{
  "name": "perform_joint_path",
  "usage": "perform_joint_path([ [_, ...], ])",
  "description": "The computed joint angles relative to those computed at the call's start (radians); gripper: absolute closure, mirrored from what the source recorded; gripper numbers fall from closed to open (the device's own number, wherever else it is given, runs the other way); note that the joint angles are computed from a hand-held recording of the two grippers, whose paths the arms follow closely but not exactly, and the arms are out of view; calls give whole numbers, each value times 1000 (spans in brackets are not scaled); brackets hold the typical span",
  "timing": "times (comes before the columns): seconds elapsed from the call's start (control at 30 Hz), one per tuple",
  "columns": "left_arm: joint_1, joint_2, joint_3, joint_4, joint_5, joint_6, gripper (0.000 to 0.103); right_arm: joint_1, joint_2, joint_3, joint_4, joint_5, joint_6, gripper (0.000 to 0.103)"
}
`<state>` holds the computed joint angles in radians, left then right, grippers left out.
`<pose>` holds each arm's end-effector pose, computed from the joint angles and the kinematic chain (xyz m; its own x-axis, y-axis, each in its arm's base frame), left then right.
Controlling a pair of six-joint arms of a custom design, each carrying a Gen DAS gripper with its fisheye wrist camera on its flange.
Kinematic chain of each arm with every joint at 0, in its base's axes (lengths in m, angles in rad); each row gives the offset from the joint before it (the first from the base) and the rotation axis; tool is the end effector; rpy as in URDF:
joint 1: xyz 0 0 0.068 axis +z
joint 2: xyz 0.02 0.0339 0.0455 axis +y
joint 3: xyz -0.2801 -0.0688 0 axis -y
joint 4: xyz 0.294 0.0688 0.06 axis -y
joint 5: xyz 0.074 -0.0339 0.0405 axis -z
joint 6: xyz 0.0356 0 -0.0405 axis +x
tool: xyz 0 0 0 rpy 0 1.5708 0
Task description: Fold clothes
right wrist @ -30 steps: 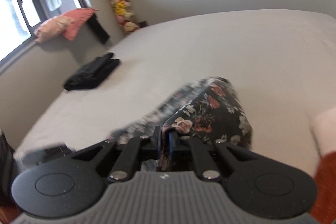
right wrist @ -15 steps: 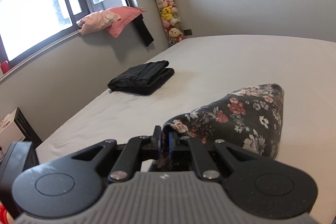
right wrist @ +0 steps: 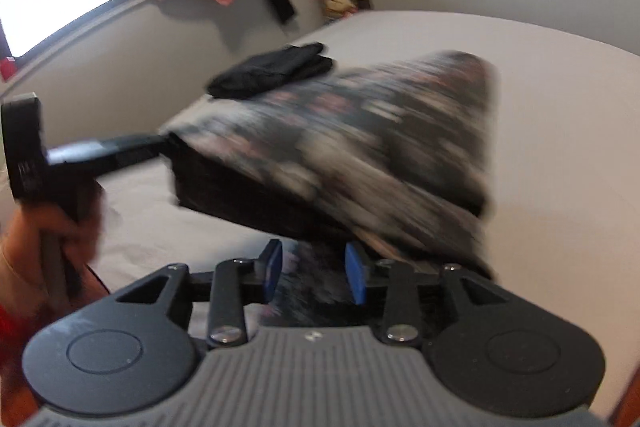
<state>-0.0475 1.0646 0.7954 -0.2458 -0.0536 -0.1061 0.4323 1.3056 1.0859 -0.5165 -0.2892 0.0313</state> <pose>0.2787 -0.0113 0.2842 -0.4893 -0.0826 -0.8682 -0.0513 0.9965 -0.0659 0.2924 0.1461 0.3057 -0.6280 -0.2567 -0.7347 -0.5741 0.7902 0.2146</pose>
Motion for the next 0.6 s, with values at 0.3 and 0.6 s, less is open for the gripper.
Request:
perform_joint_path([
  [0.3, 221, 84, 3, 20, -18, 2, 96, -98, -66, -150, -7, 195, -112, 65],
  [0.6, 286, 172, 14, -17, -11, -37, 96, -131, 133, -99, 144, 94, -8, 65],
])
